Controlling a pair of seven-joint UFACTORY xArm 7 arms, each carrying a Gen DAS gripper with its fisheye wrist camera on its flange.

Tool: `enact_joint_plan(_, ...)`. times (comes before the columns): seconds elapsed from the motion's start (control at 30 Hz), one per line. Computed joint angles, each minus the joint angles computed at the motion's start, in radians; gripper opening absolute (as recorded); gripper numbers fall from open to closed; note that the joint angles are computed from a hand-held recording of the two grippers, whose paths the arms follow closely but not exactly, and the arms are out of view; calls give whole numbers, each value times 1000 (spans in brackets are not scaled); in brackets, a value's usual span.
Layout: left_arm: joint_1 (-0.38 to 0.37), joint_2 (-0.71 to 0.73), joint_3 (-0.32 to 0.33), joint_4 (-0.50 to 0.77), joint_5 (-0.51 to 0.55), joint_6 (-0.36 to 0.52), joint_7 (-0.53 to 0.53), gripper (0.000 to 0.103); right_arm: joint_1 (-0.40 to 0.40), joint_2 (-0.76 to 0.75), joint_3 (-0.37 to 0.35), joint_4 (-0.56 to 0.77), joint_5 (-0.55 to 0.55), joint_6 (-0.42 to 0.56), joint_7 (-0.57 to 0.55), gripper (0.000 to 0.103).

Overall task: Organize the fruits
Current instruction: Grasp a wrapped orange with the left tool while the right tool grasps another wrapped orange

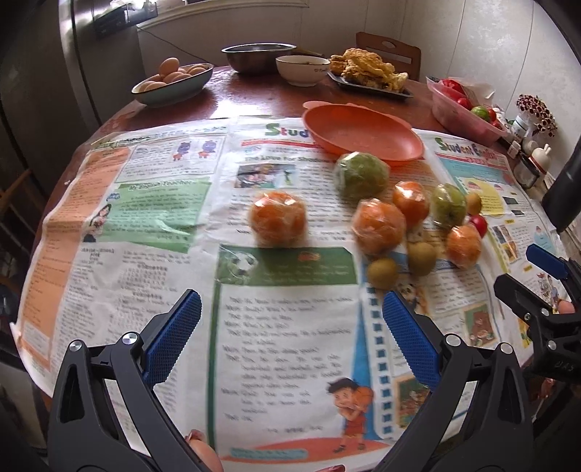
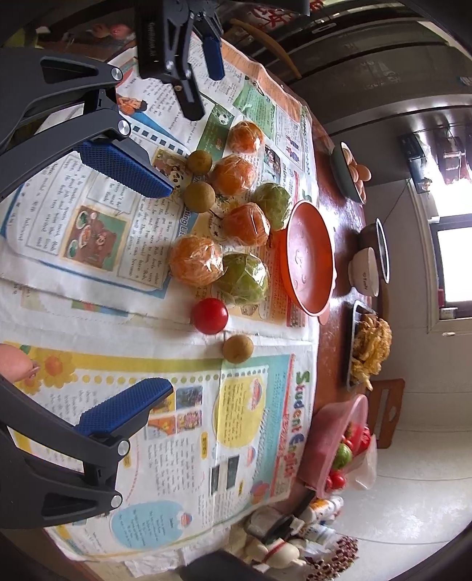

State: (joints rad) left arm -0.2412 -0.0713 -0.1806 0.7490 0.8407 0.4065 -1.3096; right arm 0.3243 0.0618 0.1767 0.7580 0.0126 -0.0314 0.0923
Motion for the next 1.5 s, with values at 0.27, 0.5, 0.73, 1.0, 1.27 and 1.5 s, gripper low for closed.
enact_joint_plan(0.27, 38, 43, 54, 23, -63, -49, 119, 94, 4, 57, 7, 47, 2, -5, -17, 94)
enact_joint_plan(0.5, 38, 95, 79, 73, -88, -76, 209, 86, -27, 89, 47, 81, 31, 23, -40, 66)
enact_joint_plan(0.73, 19, 146, 102, 111, -183, -118, 333, 63, -64, 121, 99, 117, 103, 47, -111, 49)
enact_joint_plan(1.0, 3, 181, 125, 116, -302, -157, 456, 48, -77, 158, 127, 156, 154, 64, -178, 36)
enact_joint_plan(1.27, -19, 205, 145, 138, -338, -171, 513, 37, -108, 171, 167, 167, 200, 60, -235, 36)
enact_joint_plan(1.5, -21, 198, 142, 141, -391, -161, 564, 36, -215, 140, 293, 151, 362, 71, -384, 35)
